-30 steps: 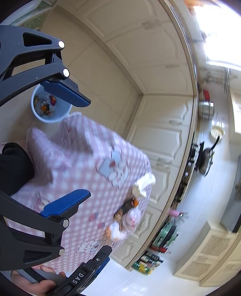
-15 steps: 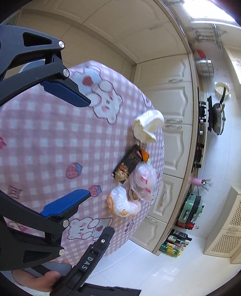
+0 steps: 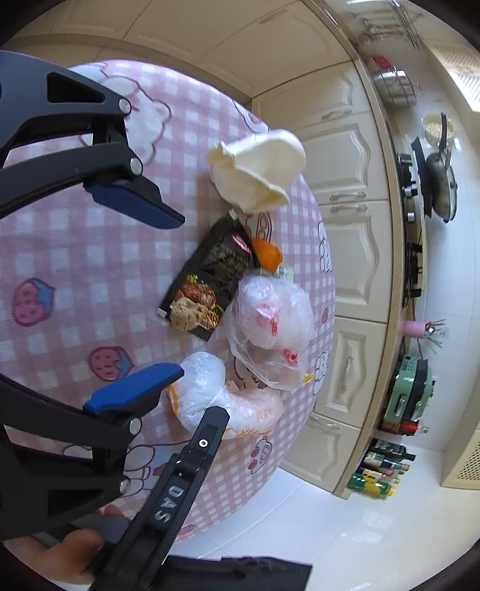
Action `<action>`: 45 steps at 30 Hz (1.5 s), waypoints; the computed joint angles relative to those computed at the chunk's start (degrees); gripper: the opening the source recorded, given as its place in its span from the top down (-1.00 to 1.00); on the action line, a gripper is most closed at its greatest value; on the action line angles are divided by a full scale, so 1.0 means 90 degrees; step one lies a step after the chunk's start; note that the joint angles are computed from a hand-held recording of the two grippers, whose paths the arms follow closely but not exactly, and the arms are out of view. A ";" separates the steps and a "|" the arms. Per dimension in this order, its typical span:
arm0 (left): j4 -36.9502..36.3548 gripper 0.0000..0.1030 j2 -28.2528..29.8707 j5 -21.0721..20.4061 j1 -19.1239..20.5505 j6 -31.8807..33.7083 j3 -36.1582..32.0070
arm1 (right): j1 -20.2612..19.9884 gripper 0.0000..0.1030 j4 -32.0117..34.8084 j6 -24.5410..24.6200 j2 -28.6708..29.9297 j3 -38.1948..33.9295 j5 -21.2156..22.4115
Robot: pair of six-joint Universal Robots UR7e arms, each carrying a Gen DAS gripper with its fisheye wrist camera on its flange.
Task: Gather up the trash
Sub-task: 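Grasp the brown round snack with the left tool while the right tool grasps the white-orange bread bag, then carry both items over the blue bucket and open both tools to drop them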
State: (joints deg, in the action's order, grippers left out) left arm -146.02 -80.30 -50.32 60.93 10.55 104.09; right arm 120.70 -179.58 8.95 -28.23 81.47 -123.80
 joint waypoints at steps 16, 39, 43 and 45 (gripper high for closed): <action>0.0309 0.59 -0.0145 -0.0431 0.0086 -0.0036 -0.0013 | 0.0260 0.39 -0.0388 -0.0536 0.0091 0.0042 -0.0372; 0.0977 0.59 -0.3912 0.1134 -0.0201 -0.0822 0.1733 | 0.1883 0.39 0.0215 -0.0922 0.1012 -0.0653 0.0597; 0.1061 0.59 -0.4284 0.1237 0.0241 -0.0897 0.1728 | 0.2112 0.39 0.0918 -0.0967 0.1606 -0.1389 0.0810; 0.1050 0.59 -0.4365 0.1214 0.0441 -0.0915 0.1696 | 0.2184 0.39 0.1219 -0.0971 0.1860 -0.1706 0.0878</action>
State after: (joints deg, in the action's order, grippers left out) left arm -136.57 -119.58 -39.39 64.89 2.31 119.36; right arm 140.36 -168.61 0.21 -11.49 66.12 -115.89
